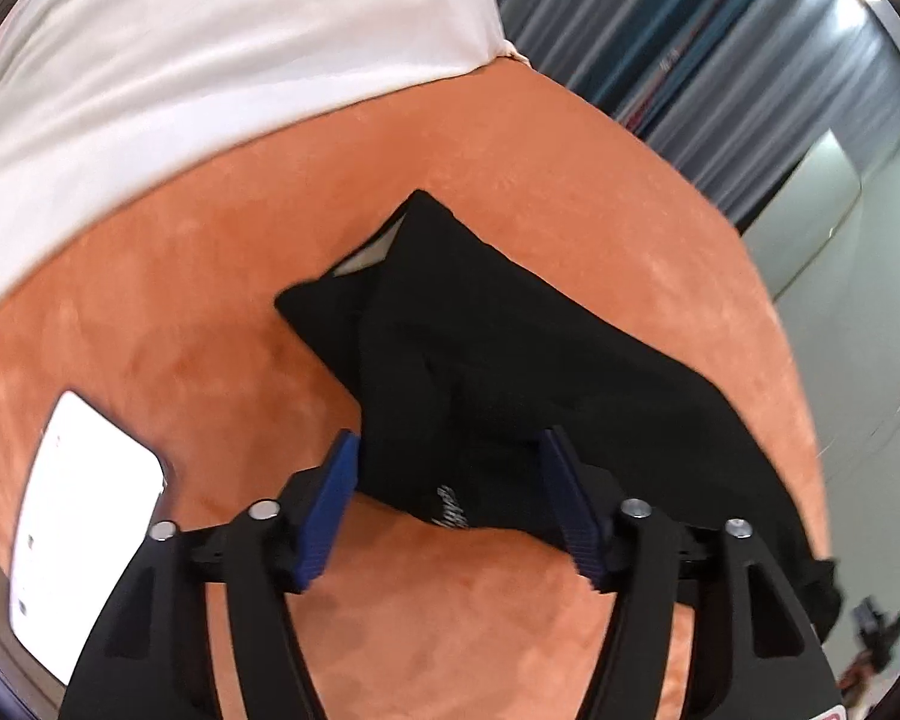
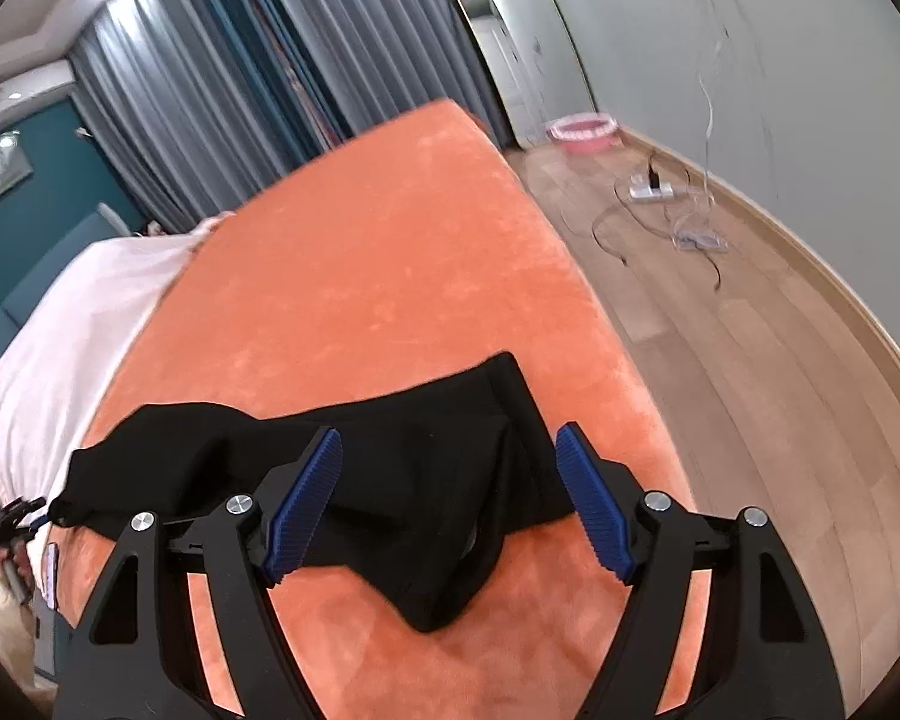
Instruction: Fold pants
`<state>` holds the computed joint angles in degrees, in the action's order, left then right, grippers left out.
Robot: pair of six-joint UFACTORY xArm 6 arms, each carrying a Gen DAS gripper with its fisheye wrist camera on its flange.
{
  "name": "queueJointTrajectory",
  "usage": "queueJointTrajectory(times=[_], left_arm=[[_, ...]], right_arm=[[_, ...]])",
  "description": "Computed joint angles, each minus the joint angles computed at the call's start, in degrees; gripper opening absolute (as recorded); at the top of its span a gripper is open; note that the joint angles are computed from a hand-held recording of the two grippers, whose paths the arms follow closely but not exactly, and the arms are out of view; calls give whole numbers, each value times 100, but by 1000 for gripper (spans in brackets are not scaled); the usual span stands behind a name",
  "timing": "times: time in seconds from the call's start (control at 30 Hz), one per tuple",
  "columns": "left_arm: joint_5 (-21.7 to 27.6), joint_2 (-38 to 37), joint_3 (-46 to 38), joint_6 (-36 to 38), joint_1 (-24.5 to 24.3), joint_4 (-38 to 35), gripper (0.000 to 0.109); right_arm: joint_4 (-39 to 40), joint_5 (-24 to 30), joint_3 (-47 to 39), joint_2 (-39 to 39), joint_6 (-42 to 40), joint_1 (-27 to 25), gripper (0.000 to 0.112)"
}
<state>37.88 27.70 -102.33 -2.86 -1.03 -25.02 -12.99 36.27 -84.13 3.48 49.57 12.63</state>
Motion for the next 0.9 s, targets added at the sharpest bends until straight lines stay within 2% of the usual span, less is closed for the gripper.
queueJointTrajectory(times=[0.07, 0.1, 0.13, 0.17, 0.2, 0.27, 0.3, 0.33, 0.4, 0.43, 0.47, 0.5, 0.57, 0.6, 0.63, 0.67, 0.73, 0.77, 0.83, 0.9], left_arm=[[85, 74, -59, -252, -23, 147, 67], [249, 227, -247, -540, -43, 451, 67], [465, 415, -497, -817, -56, 731, 67], [630, 582, -713, -1030, -67, 899, 67], [813, 762, -958, -1232, -75, 1020, 64], [1217, 1171, -1608, -1409, -101, 1190, 46], [1426, 1404, -2023, -1299, -117, 1180, 32], [1505, 1495, -2197, -1249, -128, 1164, 26], [1602, 1610, -2482, -1214, -117, 1134, 26], [1585, 1604, -2503, -1172, -98, 1069, 26], [1541, 1574, -2456, -1110, -69, 974, 27], [1455, 1487, -2309, -1016, -44, 841, 31], [1083, 1083, -1643, -857, -15, 742, 34], [832, 818, -1234, -910, -22, 849, 36], [617, 611, -905, -958, -16, 905, 42], [393, 380, -554, -874, 9, 726, 47], [178, -9, -3, -590, 61, 216, 53], [153, -95, 84, -524, 57, 41, 56], [152, -172, 135, -493, 27, -173, 68], [236, -39, -48, -717, -20, -220, 73]], right_arm=[[235, 296, -370, 394, -181, 61, 72], [273, 500, -550, 595, -290, 115, 65], [258, 817, -857, 847, -458, 166, 55], [142, 1285, -1346, 1181, -716, 234, 20], [-38, 1527, -1704, 1389, -791, 290, 12], [-785, 1401, -2225, 1467, -730, 397, 9], [-1194, 1086, -2322, 1362, -676, 450, 9], [-1545, 888, -2387, 1277, -667, 508, 9], [-2503, 813, -2494, 1085, -892, 755, 10], [-2979, 978, -2399, 983, -1051, 900, 11], [-3397, 1258, -2064, 795, -1233, 1053, 17], [-3575, 1530, -1671, 608, -1249, 1130, 31], [-3438, 2285, -750, 214, -1131, 1187, 49], [-3256, 2566, -316, 14, -971, 1176, 49], [-3049, 2763, 216, -280, -589, 1153, 49], [-2930, 2720, 541, -514, -268, 1132, 49], [-2812, 2275, 1171, -1053, 437, 1057, 49], [-2812, 1963, 1377, -1272, 827, 1003, 49], [-2536, 1250, 1466, -1414, 1155, 741, 51], [-1888, 621, 1262, -1242, 1102, 420, 63]])
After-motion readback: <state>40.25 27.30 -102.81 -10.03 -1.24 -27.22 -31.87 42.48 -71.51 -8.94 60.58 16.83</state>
